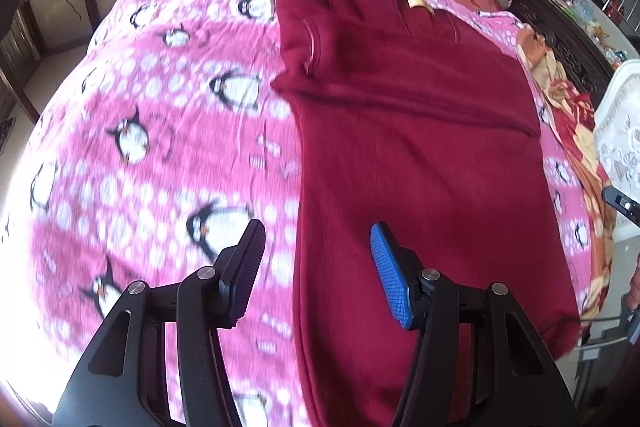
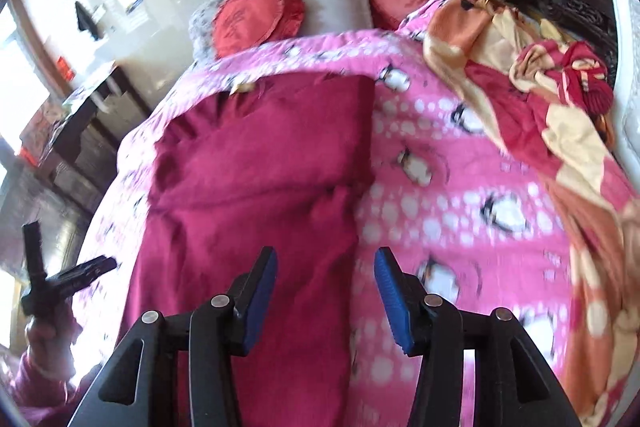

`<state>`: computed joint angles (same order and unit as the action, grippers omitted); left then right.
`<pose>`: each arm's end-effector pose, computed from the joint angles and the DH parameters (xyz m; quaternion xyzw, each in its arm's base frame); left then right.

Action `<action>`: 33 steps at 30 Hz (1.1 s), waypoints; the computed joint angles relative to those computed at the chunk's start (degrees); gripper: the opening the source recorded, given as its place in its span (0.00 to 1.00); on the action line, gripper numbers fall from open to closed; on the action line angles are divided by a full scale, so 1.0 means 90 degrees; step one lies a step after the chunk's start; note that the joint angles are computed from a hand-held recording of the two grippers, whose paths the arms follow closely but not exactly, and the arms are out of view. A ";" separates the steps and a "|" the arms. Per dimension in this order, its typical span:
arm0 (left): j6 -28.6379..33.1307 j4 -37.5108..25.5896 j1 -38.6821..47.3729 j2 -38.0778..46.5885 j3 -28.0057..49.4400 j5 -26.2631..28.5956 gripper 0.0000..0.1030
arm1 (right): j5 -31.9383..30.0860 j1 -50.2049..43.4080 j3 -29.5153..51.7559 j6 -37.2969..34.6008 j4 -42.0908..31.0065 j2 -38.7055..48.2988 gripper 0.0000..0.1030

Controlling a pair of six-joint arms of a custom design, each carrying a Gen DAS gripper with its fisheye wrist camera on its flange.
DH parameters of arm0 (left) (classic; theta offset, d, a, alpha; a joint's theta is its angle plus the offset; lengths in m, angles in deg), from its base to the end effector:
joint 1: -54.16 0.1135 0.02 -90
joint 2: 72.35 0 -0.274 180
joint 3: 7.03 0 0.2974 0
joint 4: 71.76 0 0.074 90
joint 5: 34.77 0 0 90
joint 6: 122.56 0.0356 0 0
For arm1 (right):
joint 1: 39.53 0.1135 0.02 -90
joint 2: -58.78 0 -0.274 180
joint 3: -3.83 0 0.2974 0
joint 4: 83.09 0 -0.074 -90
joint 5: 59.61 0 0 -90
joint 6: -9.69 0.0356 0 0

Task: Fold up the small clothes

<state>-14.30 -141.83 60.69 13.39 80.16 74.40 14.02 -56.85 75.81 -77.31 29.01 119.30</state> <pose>0.3353 0.0266 0.2940 0.1297 0.9607 -0.1205 0.2138 0.2287 -0.0608 0.3210 0.1267 0.9401 0.0996 0.3005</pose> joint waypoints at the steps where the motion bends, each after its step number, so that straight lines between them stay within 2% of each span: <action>1: 0.0090 -0.0078 0.0063 -0.0110 -0.0114 -0.0005 0.53 | -0.0014 0.0030 -0.0083 -0.0100 -0.0169 -0.0178 0.47; 4: 0.0285 -0.0268 0.0290 -0.0428 -0.0483 0.0085 0.53 | 0.0156 0.0269 -0.0465 -0.0195 -0.0552 -0.0794 0.47; 11: 0.0681 -0.0566 0.0693 -0.0847 -0.1094 0.0176 0.53 | 0.0020 0.0310 -0.1208 -0.0102 -0.1342 -0.2049 0.47; 13: 0.0731 -0.0613 0.0790 -0.0897 -0.1162 0.0240 0.53 | -0.0243 -0.0028 -0.1114 -0.0354 -0.1784 -0.2310 0.47; 16: 0.0756 -0.0626 0.0878 -0.0951 -0.1236 0.0302 0.53 | -0.0242 -0.0580 -0.0734 -0.0950 -0.2419 -0.2587 0.47; 18: 0.0807 -0.0700 0.0920 -0.0990 -0.1287 0.0355 0.53 | -0.0458 -0.1162 -0.0481 -0.1508 -0.2840 -0.2608 0.52; 20: 0.0946 -0.0815 0.0971 -0.1059 -0.1369 0.0417 0.53 | -0.0810 -0.1776 -0.0417 -0.1939 -0.3127 -0.2622 0.61; 22: 0.1014 -0.0866 0.0952 -0.1129 -0.1451 0.0407 0.53 | -0.1110 -0.2051 -0.0552 -0.2076 -0.3178 -0.2615 0.62; 26: 0.1172 -0.1023 0.0989 -0.1164 -0.1542 0.0378 0.53 | -0.1117 -0.1074 -0.1465 -0.1016 -0.2632 -0.2872 0.62; 29: 0.1173 -0.1068 0.1085 -0.1076 -0.1510 0.0360 0.53 | -0.0713 0.0003 -0.2003 -0.0118 -0.2131 -0.3093 0.62; 33: 0.1113 -0.1171 0.1214 -0.0947 -0.1474 0.0447 0.53 | -0.0983 0.0250 -0.2367 0.0168 -0.1835 -0.3080 0.62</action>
<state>-4.28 -152.36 71.62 4.87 66.89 78.43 5.17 -54.60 54.50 -75.80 12.50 91.58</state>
